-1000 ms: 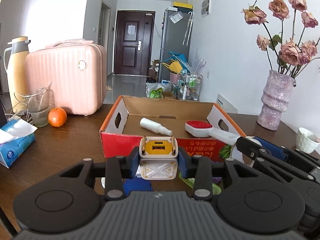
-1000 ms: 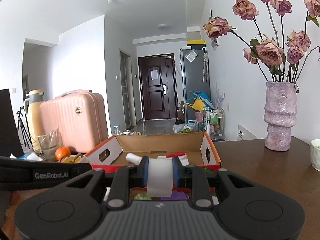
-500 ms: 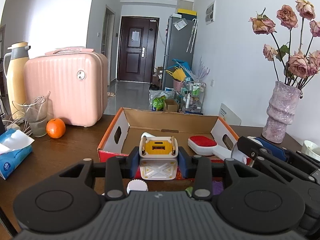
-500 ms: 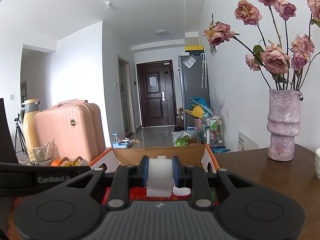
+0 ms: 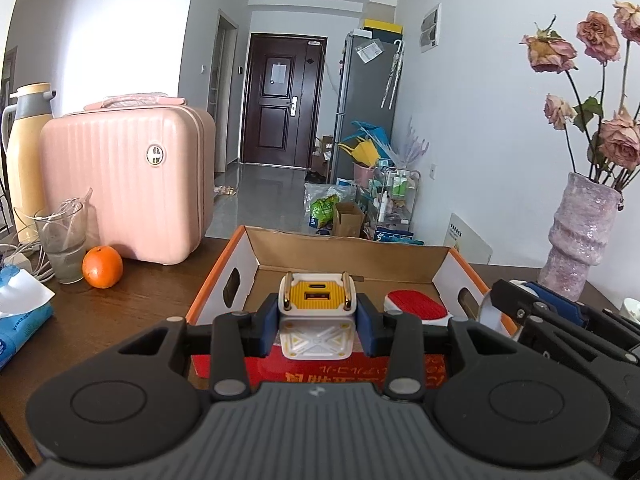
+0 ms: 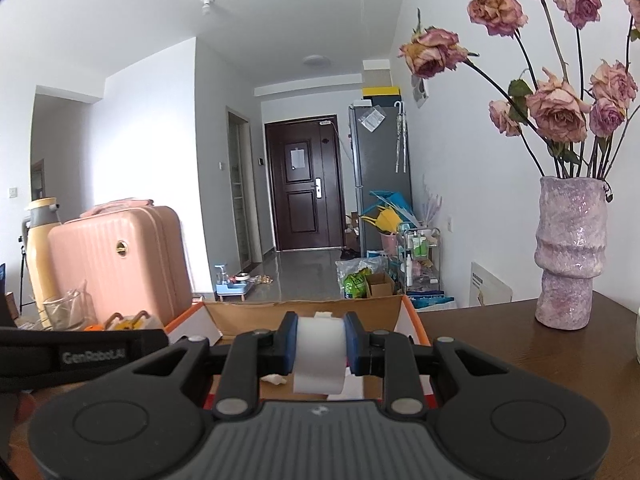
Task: Organize rigid objects
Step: 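Carry the plug adapter and tape roll over the cardboard box with both tools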
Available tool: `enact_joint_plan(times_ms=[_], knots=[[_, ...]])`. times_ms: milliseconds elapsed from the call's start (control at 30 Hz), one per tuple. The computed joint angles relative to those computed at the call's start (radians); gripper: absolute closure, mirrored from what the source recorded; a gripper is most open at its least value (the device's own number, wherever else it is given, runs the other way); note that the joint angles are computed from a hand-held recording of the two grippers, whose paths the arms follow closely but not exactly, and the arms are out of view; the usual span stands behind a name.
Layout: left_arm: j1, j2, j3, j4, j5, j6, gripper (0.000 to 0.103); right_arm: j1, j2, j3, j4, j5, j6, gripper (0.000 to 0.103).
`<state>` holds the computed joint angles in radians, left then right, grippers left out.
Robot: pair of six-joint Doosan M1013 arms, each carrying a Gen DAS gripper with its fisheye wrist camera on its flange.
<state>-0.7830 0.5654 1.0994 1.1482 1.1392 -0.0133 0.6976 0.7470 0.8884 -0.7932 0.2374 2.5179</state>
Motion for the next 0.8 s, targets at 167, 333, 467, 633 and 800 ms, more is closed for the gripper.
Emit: enact_joint_plan(times_ms=[167, 333, 467, 633, 800], knots=[[0.014, 0.012, -0.017, -0.007, -0.002, 0.01, 0.063, -0.012, 0.027, -0.05, 0.089, 0.02, -0.072, 0.08], [0.026, 0.029, -0.043, -0.015, -0.003, 0.026, 0.063, -0.022, 0.057, -0.108, 0.198, 0.047, -0.178, 0.08], [0.037, 0.041, -0.059, -0.027, -0.006, 0.041, 0.063, -0.028, 0.087, -0.165, 0.287, 0.081, -0.266, 0.08], [0.051, 0.054, -0.077, -0.04, -0.01, 0.059, 0.063, -0.035, 0.126, -0.242, 0.373, 0.131, -0.349, 0.08], [0.064, 0.066, -0.093, -0.05, -0.012, 0.075, 0.063, -0.039, 0.157, -0.298, 0.403, 0.167, -0.382, 0.08]])
